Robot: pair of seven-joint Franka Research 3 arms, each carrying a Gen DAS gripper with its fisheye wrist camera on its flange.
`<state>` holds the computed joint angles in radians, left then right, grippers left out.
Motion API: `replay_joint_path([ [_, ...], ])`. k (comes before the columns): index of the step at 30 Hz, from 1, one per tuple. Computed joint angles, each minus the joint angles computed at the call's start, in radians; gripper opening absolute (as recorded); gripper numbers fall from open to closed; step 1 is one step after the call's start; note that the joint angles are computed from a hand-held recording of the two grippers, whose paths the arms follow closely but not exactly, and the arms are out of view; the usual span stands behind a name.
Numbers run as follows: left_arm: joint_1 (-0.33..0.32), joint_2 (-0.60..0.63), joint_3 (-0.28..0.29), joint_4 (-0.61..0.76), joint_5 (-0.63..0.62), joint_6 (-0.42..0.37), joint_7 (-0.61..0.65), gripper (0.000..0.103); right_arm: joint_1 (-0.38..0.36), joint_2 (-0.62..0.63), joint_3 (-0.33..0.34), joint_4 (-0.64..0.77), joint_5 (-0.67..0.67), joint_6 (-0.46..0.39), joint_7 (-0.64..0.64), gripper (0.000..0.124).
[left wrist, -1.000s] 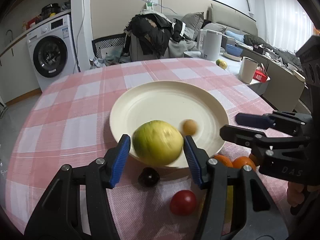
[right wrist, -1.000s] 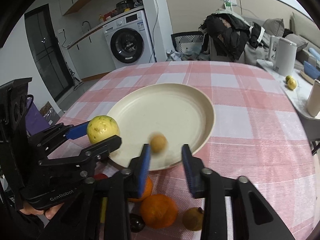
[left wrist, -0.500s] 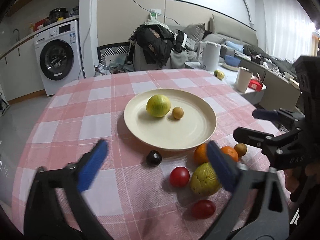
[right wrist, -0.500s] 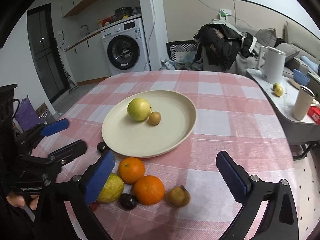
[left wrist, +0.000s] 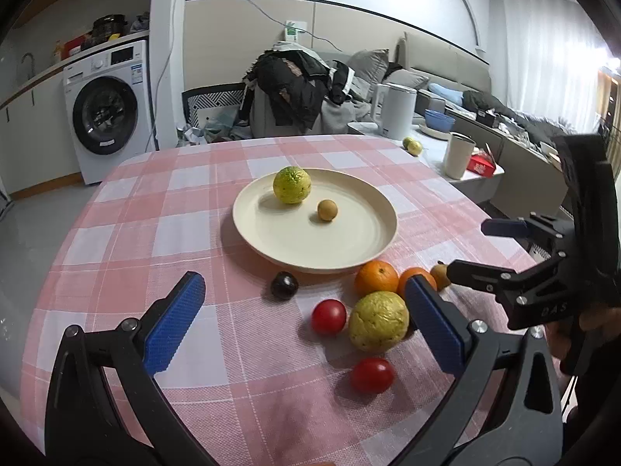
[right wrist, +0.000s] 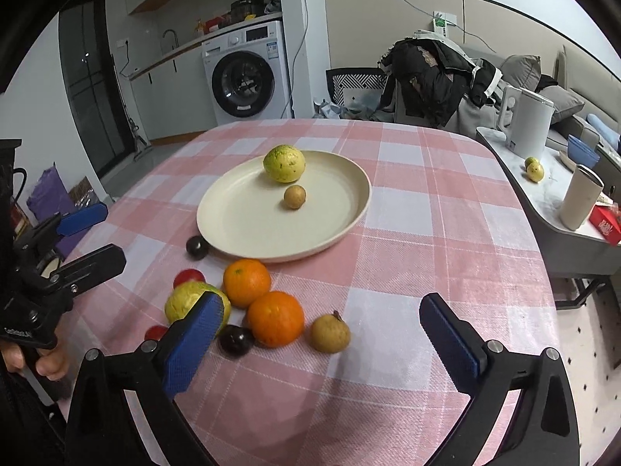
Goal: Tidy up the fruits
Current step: 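Move the right tool to a second brown pear and close on it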
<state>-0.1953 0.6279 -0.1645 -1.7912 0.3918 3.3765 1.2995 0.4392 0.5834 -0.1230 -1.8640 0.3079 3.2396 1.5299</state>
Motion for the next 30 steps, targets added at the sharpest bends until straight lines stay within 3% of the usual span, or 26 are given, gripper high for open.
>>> replay_joint_path([
  [5, -0.027, 0.005, 0.018, 0.006, 0.003, -0.018, 0.015, 0.102, 0.044, 0.009, -0.058, 0.005, -0.013, -0.034, 0.009, 0.103],
  [19, 0.067, 0.086, -0.127, 0.089, 0.017, -0.15, 0.089, 0.102, -0.025, 0.026, -0.008, 0.025, -0.102, -0.127, 0.0, 0.103],
  [25, 0.075, 0.104, -0.146, 0.105, -0.008, -0.175, 0.124, 0.102, -0.025, 0.028, -0.025, 0.028, -0.129, -0.183, 0.034, 0.103],
  [30, 0.084, 0.11, -0.158, 0.111, -0.029, -0.19, 0.146, 0.102, -0.054, 0.033, -0.003, 0.035, -0.132, -0.197, 0.067, 0.102],
])
